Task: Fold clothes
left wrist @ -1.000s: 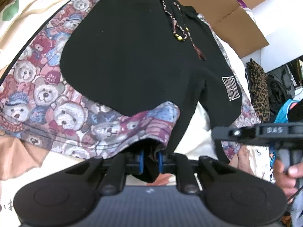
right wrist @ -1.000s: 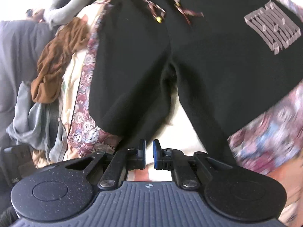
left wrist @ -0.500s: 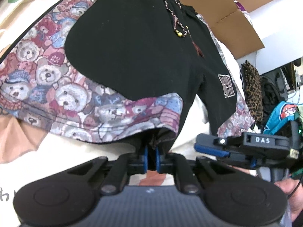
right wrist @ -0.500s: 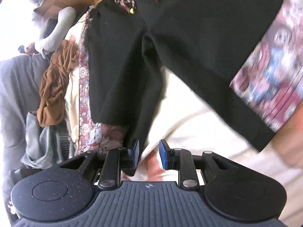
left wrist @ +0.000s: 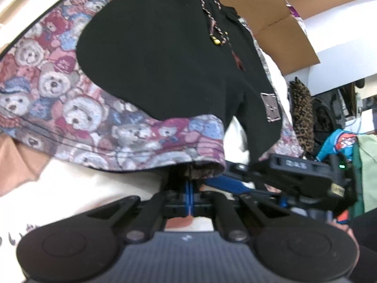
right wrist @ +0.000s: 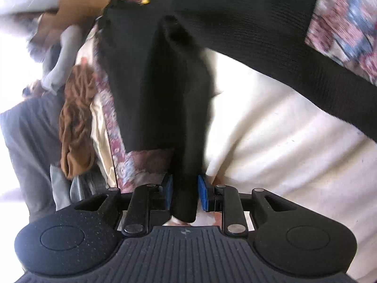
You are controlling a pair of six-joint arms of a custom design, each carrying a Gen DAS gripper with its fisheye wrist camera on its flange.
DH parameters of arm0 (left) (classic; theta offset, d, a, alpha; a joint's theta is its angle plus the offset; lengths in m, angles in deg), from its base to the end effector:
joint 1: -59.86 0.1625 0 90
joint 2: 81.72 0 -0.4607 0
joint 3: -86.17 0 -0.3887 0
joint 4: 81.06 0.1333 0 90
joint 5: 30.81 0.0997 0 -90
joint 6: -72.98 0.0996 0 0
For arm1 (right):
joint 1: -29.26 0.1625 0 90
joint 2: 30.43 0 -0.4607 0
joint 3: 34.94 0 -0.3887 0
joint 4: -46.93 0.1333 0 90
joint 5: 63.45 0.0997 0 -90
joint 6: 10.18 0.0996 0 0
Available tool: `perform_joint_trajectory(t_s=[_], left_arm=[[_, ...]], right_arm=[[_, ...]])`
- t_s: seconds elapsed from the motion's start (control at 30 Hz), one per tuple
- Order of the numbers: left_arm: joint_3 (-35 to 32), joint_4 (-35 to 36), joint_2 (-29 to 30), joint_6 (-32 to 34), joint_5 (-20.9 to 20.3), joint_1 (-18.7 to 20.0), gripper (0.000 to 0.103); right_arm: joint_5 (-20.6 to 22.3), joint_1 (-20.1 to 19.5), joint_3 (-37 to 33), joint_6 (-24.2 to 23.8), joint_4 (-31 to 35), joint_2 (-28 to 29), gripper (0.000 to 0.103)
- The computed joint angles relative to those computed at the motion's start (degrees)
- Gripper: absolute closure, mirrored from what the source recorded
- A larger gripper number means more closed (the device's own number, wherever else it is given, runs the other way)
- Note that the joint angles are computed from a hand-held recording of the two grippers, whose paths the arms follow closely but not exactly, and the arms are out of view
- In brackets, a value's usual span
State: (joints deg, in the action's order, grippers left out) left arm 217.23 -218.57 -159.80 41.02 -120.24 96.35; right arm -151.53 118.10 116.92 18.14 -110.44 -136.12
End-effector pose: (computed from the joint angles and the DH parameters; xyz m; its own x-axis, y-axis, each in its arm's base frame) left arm -0.2570 -0.3571 0.1943 -0.9275 0.3692 -0.0589 0.3646 0.9281 0.0756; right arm 0.1311 -0.2763 0.2689 -0.8709 0.4493 -0.1991 0.4908 0.8167 -0.3035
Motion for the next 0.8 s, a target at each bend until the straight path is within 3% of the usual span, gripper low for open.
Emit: perform_joint_trajectory(t_s=[0.43, 0.47, 0.5, 0.53, 0.67, 0.8], left_arm=[[1.2, -0.9, -0.2, -1.9, -2.2, -0.3, 0.103], [1.1, -0.6, -0.3, -1.9, -2.2, -0.3, 0.103], [1.0, 0.0, -0.4, -2.0, -2.1, -0.4, 0.103], [0.7, 0.8, -0.5, -1.7, -1.8, -0.5, 0.103], [-0.8, 4.3, -1.9, -0.7, 0.4, -0.4, 0.102], [-3.0, 8.5, -3.4, 0.1, 6.1, -0.6, 0.093]], right_arm=[[7.2, -5.9, 4.6, 2.2, -2.1, -1.0, 0.079], [8.0, -6.3, 4.8, 1.9, -2.7, -0.7, 0.081], [8.7, -6.6, 5.0, 1.5, -3.3, -0.4, 0.096], [9.0, -6.6, 4.9, 1.3, -3.4, -0.4, 0.102], [9.0, -5.7, 4.0, 0.2, -2.4, -0.9, 0.103], [6.9, -4.5, 2.6, -0.4, 0.7, -2.3, 0.103]])
